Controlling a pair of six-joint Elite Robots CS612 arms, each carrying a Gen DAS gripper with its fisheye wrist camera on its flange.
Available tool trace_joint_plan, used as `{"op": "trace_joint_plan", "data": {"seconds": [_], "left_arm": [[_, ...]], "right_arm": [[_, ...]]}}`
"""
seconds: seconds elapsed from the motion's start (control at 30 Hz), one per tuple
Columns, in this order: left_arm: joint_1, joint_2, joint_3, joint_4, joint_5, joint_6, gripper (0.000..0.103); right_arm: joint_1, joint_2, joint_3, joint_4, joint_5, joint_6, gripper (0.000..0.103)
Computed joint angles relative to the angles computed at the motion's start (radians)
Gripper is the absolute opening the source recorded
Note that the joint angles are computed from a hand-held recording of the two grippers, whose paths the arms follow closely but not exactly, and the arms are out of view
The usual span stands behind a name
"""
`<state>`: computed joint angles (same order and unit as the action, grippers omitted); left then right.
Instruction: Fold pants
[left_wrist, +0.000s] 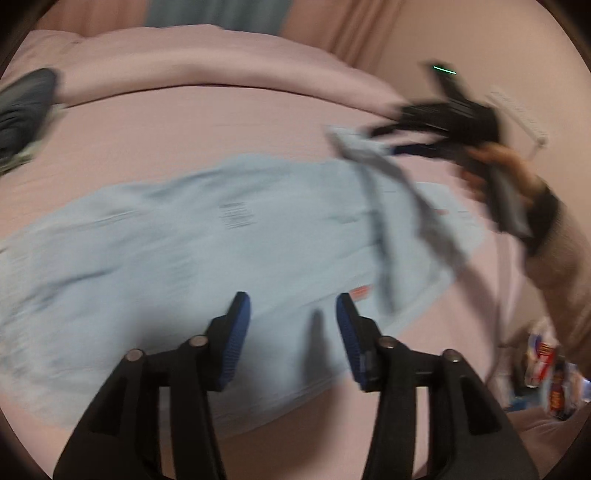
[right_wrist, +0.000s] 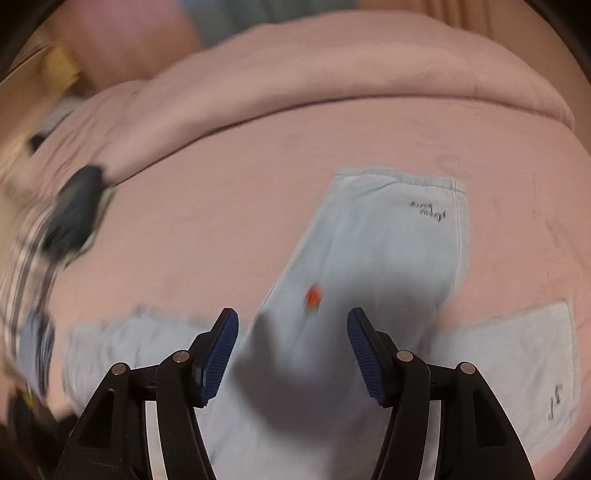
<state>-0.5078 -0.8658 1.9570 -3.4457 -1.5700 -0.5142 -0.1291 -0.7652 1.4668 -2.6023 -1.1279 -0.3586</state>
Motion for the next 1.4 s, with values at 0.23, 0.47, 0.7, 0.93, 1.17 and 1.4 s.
{"op": "trace_joint_plan", "data": {"seconds": [0.23,0.47,0.7,0.93,1.17,1.4], "left_arm": [[-0.038,0.065,-0.154,0.131,-0.092,0.115,0.050],[-0.081,0.066,-0.185,0.236,0.030,0.187,0.009],[-0.108,0.049,-0.161,0.207,0.078,0.213,0.007],[-0.120,0.050,-0.176,0.298,0.141,0.274,0.009],[-0.123,0.045,-0.168,0.333,0.189,0.323,0.010],[-0.126,0.038,-0.164,0.312,0.183,0.283,0.004]], "right_arm": [[0.068,0.102,-0.160,0.103,-0.242,0.033,0.054],[-0.018,0.046,-0.049,-0.042,0.025,0.032,0.003],[-0.204,-0.038,0.179,-0.362,0.383,0.208,0.003],[-0.287,0.020,0.262,-0.369,0.382,0.364,0.010],[-0.327,0.059,0.288,-0.588,0.503,0.632,0.041],[-0.318,0.056,0.243,-0.537,0.386,0.618,0.009]]}}
